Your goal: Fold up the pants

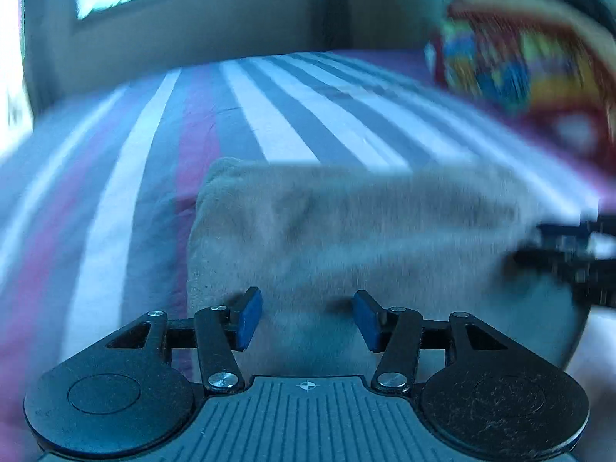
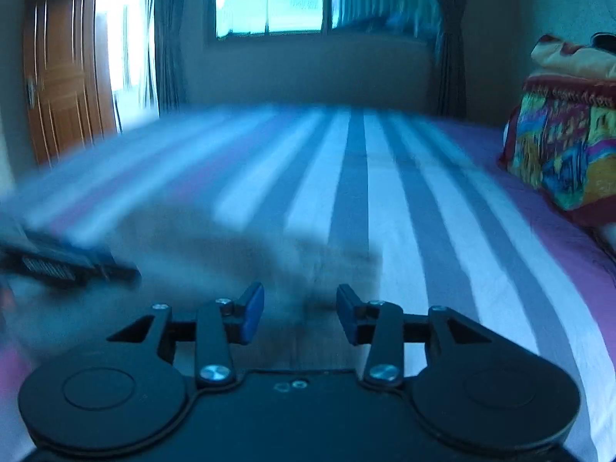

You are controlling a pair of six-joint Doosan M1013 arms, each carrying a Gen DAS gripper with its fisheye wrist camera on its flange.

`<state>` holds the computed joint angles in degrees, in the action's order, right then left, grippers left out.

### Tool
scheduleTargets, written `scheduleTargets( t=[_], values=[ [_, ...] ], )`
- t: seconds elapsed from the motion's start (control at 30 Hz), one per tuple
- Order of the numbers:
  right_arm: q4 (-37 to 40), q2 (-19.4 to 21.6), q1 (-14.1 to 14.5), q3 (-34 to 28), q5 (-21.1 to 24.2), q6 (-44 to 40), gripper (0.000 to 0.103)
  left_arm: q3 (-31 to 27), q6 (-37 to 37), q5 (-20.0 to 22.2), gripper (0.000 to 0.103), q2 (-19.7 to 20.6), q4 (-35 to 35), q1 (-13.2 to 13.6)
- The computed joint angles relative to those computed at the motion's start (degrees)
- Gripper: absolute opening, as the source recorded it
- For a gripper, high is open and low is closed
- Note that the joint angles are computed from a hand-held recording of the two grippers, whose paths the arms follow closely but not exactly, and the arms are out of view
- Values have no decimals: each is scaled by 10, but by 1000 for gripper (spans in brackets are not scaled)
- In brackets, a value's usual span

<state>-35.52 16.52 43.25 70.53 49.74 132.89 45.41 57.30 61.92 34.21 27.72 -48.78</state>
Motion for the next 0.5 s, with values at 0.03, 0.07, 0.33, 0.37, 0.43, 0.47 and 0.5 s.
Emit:
scheduleTargets(
  t=[0.03, 0.07, 0.33, 0.37, 0.43, 0.47, 0.5],
  values=[
    [10, 4, 1, -2, 18, -20, 42, -3, 11, 12, 57, 0, 15, -6],
    [-7, 3, 6, 3, 20, -20, 42, 0, 15, 17, 57, -4, 24, -11],
    [-57, -34, 19, 47, -7, 77, 46, 141, -149, -35, 67, -85, 72, -29],
    [-15, -27, 13, 44, 10, 50, 50, 149, -168, -43, 67, -91, 61, -25],
    [-14, -27, 12, 49, 8, 57, 56, 152, -195, -44, 67, -98, 56, -22],
    [-9, -27, 12, 46, 11, 65, 56, 156, -201, -44, 67, -102, 67, -24],
    [-16, -32, 13, 48, 4, 88, 55, 162, -211, -49, 67, -108, 76, -26]
  ],
)
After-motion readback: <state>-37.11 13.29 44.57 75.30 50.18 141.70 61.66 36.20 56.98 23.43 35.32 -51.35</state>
